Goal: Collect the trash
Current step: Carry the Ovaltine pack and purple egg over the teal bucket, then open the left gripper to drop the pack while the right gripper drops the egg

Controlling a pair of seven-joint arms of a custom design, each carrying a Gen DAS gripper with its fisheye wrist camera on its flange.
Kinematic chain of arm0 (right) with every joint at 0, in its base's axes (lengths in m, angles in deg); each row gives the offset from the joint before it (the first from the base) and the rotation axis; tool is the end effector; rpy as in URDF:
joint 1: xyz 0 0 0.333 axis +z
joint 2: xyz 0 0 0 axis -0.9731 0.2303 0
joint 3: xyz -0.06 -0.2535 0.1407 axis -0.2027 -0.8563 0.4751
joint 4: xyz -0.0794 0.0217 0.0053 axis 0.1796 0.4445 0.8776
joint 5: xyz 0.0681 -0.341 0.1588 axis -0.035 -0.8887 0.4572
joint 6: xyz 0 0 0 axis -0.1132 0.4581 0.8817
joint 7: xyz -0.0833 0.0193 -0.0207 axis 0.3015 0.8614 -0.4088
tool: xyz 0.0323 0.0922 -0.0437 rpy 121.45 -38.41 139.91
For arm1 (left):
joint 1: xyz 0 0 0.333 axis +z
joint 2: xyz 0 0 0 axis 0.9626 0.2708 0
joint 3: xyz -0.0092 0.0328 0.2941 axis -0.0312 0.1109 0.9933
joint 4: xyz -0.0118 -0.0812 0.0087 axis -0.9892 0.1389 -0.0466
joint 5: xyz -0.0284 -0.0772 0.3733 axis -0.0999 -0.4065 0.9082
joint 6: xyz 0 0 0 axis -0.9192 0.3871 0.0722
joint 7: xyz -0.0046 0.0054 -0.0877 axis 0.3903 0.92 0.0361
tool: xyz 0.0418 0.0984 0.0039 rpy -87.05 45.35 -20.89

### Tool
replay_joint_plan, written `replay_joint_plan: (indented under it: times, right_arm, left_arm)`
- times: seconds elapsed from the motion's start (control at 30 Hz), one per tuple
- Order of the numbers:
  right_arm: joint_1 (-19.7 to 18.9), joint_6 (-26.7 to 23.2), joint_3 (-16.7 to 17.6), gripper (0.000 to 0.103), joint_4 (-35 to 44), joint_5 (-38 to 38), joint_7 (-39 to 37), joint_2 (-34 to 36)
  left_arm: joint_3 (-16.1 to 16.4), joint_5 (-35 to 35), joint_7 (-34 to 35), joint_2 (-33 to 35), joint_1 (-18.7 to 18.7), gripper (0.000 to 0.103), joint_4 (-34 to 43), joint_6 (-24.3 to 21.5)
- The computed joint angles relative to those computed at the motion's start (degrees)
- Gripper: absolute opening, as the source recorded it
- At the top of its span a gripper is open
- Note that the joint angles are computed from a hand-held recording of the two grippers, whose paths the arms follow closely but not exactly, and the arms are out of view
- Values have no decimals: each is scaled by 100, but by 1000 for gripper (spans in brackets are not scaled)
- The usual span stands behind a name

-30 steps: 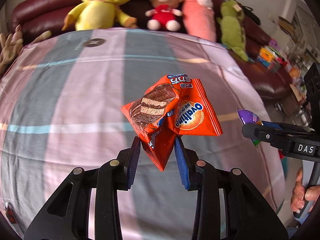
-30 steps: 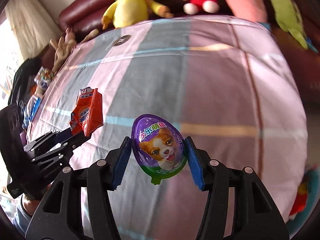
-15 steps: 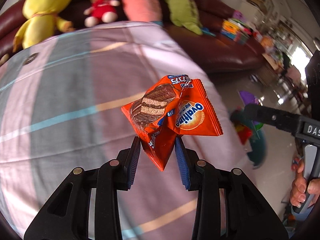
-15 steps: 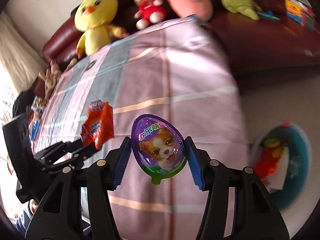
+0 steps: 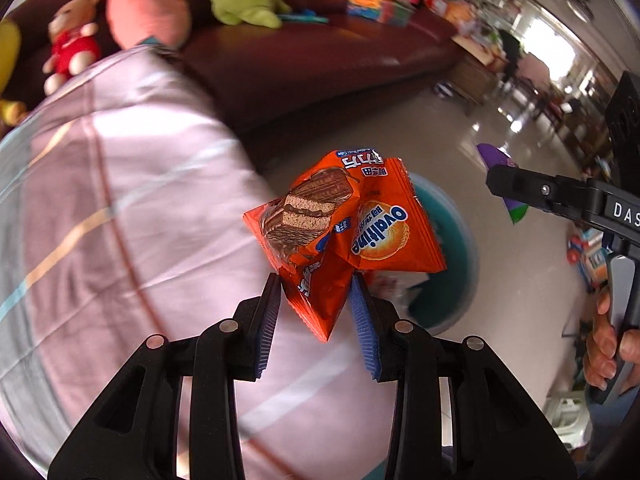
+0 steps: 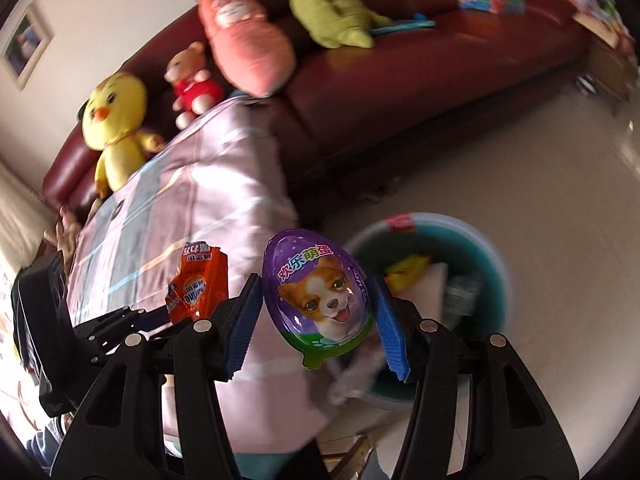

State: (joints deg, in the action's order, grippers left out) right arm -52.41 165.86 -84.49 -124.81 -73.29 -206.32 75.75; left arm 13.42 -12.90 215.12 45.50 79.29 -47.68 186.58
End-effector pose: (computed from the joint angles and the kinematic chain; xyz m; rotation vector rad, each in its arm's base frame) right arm 0.5402 0.2800 0.3529 -0.8393 2.3621 -0.5044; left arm 0.7115 -0.0652 0.3244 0.6332 -2.8946 0.8528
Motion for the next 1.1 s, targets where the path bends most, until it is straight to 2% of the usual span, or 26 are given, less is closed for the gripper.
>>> replay_joint_plan:
  times: [0.27, 0.47, 0.57, 0.63, 0.7, 1.1]
  right_arm:
    - [-131, 240, -18, 52, -713, -456, 737, -446]
    - [-278, 439, 20, 52, -917, -635, 977, -538]
    - [-320, 441, 39, 53, -996, -677, 1037, -596]
    - [-352, 454, 53, 53, -1031, -666, 1043, -617]
    - [-377, 474, 65, 53, -1040, -631, 1022, -605]
    - [-442, 822, -18, 53, -859, -399, 769, -271]
  left_arm:
    - [-32, 144, 190, -459, -332, 38, -959, 313]
    - [-20, 307, 208, -561, -559, 38, -1289, 394]
    - [-13, 374, 175, -577, -664, 51, -1404, 434]
    - [-6, 392, 120, -540, -706, 76, -1406, 462]
    - [-9, 358, 102, -543, -725, 86, -1478, 654]
    - [42, 465, -58, -396, -663, 90, -1256, 677]
